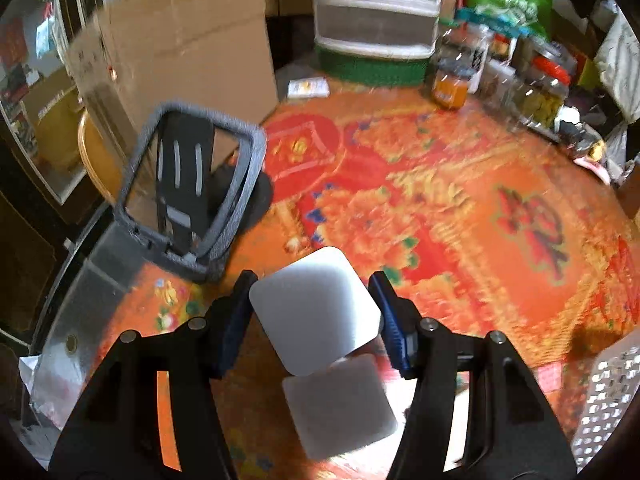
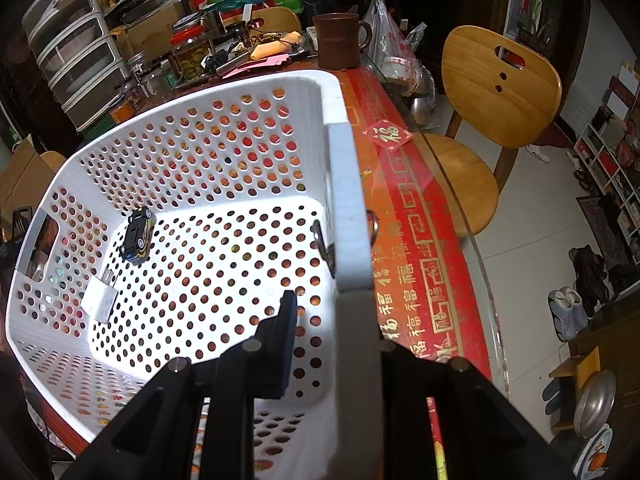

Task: Organize rigid objects
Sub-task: 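Grasp the flat white charger on the table with the left gripper, then carry the flat charger into the basket and release it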

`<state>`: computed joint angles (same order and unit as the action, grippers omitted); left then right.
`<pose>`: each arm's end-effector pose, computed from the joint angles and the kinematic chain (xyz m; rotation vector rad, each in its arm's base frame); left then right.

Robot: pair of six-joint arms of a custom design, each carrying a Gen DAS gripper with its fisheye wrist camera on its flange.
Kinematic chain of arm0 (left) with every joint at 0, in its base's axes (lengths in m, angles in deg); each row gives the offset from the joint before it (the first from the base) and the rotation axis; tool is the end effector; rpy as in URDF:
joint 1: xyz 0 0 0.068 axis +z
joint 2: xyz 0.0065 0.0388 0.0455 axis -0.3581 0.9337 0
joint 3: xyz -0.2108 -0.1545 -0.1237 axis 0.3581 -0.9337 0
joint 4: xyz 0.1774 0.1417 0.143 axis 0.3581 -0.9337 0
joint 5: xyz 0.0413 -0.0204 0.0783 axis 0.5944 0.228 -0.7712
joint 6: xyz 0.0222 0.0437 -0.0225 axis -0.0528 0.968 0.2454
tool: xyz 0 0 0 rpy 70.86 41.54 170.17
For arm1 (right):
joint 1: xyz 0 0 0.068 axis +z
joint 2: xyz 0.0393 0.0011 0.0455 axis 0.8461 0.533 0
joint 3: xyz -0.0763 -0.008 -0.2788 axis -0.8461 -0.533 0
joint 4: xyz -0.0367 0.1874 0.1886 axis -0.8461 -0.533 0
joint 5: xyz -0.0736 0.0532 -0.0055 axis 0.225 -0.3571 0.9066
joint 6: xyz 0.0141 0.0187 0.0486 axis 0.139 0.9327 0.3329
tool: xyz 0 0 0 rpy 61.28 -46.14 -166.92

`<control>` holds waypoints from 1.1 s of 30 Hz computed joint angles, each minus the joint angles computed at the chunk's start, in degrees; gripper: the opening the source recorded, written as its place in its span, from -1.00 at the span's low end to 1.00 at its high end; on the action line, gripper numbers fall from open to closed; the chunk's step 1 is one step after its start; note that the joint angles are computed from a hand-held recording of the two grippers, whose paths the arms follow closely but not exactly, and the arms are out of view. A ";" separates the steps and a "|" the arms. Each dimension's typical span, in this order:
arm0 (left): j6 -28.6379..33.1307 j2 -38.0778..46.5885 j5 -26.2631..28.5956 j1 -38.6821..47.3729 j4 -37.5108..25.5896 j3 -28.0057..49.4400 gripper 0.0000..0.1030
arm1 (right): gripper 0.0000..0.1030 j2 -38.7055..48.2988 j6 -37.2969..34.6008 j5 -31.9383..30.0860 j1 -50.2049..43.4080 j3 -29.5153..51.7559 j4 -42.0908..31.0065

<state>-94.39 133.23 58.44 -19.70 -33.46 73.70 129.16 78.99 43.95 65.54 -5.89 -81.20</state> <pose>0.4003 0.0145 0.1803 -0.3141 2.4725 0.1288 0.1365 0.0148 0.2123 0.3818 2.6022 0.0451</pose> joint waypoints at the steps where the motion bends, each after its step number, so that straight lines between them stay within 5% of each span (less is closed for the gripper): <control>1: 0.14 -1.74 0.43 -0.67 -0.07 -0.64 0.07 | -0.62 -0.02 0.01 0.00 0.04 0.00 0.01; 8: 1.78 -14.22 2.35 -8.34 -1.54 -4.42 0.07 | -0.60 0.04 0.08 -0.05 0.13 0.11 -0.17; 17: -0.26 -24.34 -3.82 -26.17 -10.27 -3.23 0.07 | -0.59 -0.06 0.34 0.00 0.36 0.07 -0.16; 33: -5.69 -16.27 -8.89 -48.46 -17.96 5.98 0.07 | -0.58 -0.08 0.61 -0.08 0.51 0.14 -0.21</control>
